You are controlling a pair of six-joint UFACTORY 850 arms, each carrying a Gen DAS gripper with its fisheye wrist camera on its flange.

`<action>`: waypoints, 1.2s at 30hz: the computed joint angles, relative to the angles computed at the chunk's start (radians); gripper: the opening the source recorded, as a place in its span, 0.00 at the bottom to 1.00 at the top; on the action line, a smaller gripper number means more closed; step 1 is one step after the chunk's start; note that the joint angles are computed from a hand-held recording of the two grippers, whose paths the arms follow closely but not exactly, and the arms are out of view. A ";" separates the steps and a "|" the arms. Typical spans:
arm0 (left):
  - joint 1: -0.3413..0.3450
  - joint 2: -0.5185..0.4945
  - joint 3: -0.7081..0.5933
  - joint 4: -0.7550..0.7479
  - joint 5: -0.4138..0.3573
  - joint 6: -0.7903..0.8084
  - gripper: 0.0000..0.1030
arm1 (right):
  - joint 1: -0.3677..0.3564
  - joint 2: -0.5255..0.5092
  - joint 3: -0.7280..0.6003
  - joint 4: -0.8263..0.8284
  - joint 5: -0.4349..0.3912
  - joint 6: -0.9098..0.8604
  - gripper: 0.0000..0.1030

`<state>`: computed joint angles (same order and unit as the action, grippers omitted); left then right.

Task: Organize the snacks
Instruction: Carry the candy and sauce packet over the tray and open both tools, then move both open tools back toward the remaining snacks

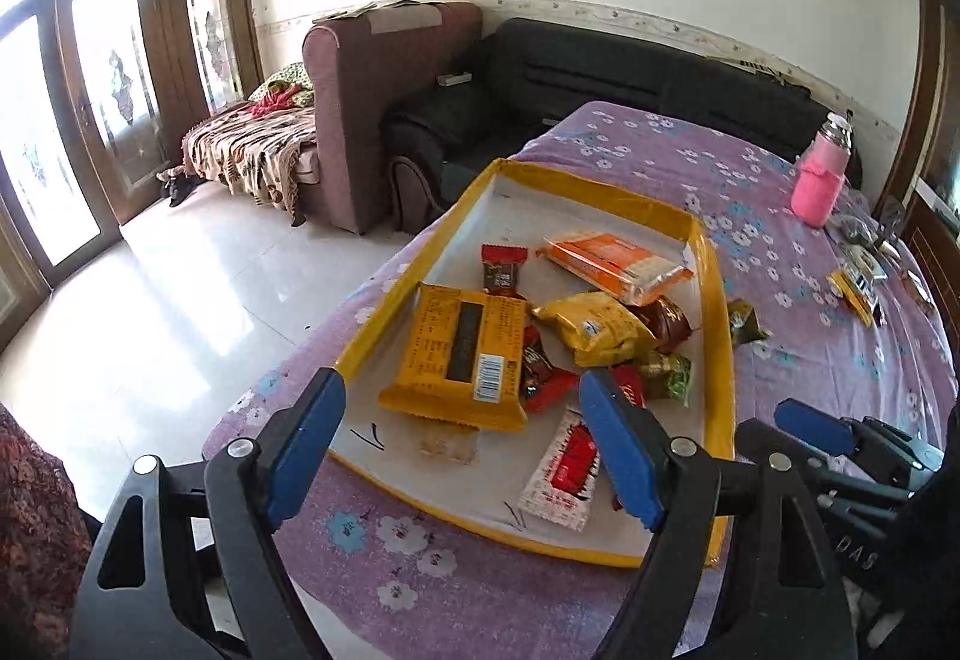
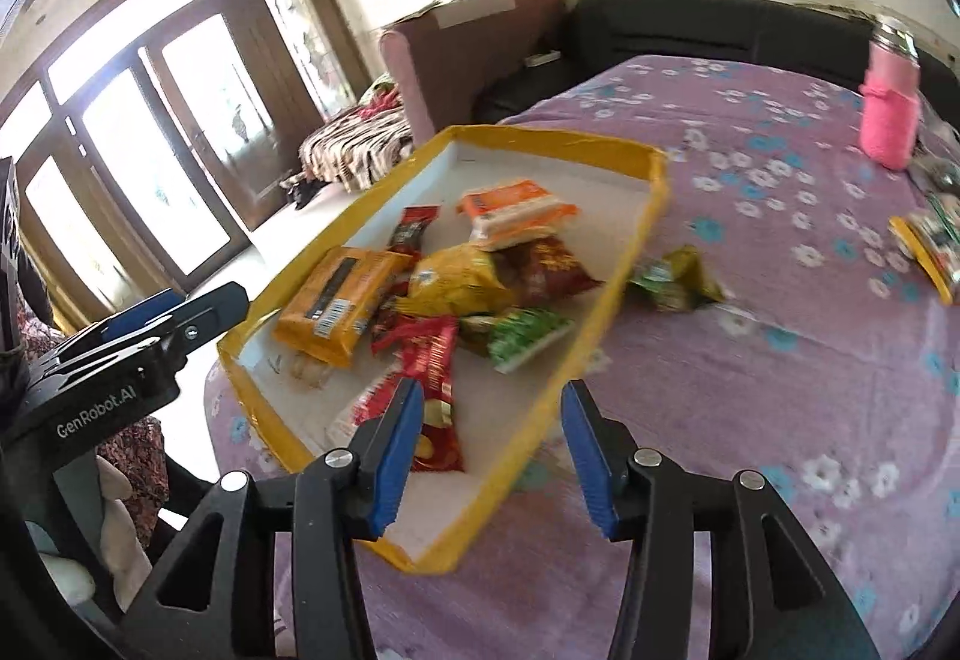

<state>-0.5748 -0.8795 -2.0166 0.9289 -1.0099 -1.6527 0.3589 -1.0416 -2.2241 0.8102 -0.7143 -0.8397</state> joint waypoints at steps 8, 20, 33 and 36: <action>-0.018 -0.055 -0.099 -0.009 -0.070 0.074 0.79 | -0.040 0.016 0.045 0.024 0.010 0.011 0.48; -0.029 -0.168 -0.290 -0.040 -0.150 0.198 0.79 | -0.093 -0.001 0.035 0.029 0.011 0.058 0.51; 0.006 -0.096 -0.263 -0.077 0.208 0.231 0.79 | -0.178 -0.044 -0.040 -0.068 0.031 0.186 0.52; 0.024 -0.130 -0.353 -0.180 0.295 0.336 0.78 | -0.212 -0.077 -0.115 -0.156 0.046 0.295 0.52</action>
<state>-0.5506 -1.0098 -2.3696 0.7489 -0.7145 -1.3162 0.1467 -1.1188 -2.3389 0.6544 -0.6682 -0.5442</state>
